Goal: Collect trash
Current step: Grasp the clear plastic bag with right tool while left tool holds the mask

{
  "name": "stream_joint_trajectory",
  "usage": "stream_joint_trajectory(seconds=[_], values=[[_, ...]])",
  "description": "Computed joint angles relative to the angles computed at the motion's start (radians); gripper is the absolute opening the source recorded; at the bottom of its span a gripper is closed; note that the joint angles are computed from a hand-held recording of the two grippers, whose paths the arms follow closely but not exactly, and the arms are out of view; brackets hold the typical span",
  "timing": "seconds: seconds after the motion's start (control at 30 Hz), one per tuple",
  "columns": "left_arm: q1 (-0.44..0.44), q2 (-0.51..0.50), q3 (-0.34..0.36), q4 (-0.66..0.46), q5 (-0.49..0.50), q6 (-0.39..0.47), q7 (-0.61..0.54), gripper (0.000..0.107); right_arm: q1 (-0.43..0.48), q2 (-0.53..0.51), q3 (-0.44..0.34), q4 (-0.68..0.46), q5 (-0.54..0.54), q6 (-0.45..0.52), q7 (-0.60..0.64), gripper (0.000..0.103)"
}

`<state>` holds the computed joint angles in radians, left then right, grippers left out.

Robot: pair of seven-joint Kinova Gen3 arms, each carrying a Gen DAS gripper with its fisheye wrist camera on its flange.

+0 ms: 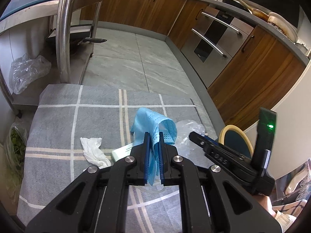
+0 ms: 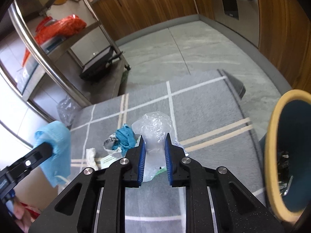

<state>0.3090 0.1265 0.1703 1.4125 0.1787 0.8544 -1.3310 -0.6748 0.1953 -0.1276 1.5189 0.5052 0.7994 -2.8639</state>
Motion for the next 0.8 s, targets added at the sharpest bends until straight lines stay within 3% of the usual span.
stream_joint_trajectory(seconds=[0.3,0.8], values=[[0.020,0.005,0.019,-0.026,0.025,-0.001,-0.033,0.007,-0.011,-0.123,-0.054,0.083,0.103,0.059,-0.112,0.019],[0.089,0.016,0.036,-0.073,-0.020,-0.010,-0.018,0.007,0.097,-0.318,-0.221,0.199,0.171,0.110,-0.231,0.018]])
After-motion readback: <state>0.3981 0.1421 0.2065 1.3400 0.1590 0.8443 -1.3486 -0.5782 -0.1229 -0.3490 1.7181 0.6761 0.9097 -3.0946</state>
